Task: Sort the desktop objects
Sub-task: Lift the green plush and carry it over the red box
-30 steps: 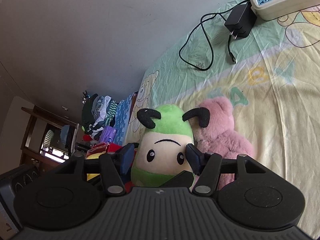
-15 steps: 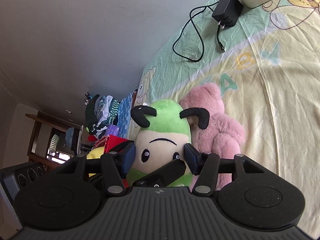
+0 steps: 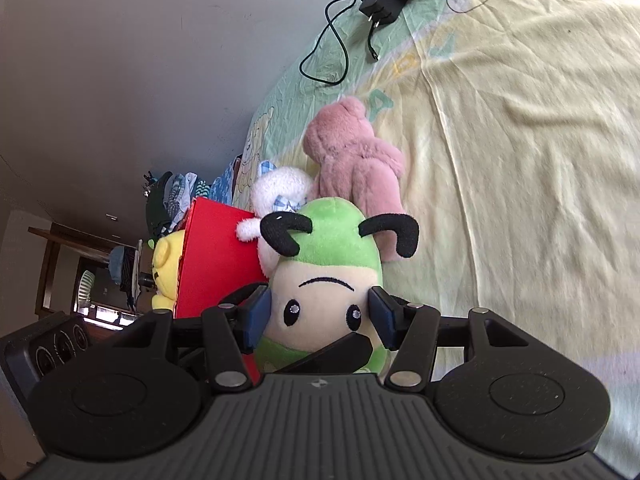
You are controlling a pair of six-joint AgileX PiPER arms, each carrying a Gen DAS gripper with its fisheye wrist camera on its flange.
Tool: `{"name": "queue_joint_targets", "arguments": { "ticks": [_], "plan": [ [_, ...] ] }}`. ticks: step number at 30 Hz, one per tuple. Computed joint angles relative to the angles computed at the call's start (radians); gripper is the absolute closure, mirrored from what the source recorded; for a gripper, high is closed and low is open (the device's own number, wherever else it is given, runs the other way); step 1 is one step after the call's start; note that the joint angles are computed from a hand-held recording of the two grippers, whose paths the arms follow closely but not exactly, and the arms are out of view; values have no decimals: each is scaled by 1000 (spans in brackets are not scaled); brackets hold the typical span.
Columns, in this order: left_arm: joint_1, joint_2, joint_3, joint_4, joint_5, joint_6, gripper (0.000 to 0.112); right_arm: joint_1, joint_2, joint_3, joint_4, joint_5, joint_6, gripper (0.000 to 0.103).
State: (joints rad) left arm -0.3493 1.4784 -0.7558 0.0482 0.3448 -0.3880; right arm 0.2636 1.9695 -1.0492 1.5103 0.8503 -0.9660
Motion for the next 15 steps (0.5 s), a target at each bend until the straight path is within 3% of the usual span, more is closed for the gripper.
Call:
{"name": "queue_joint_targets", "arguments": {
  "ticks": [8, 11, 15],
  "plan": [
    [-14, -146, 116, -84, -23, 94, 36, 42, -146, 171, 90, -69, -71, 46],
    [22, -212, 151, -185, -16, 213, 36, 83, -203, 206, 127, -111, -89, 46],
    [114, -292, 185, -421, 31, 514, 36, 152, -275, 253, 195, -185, -112, 46]
  ]
}}
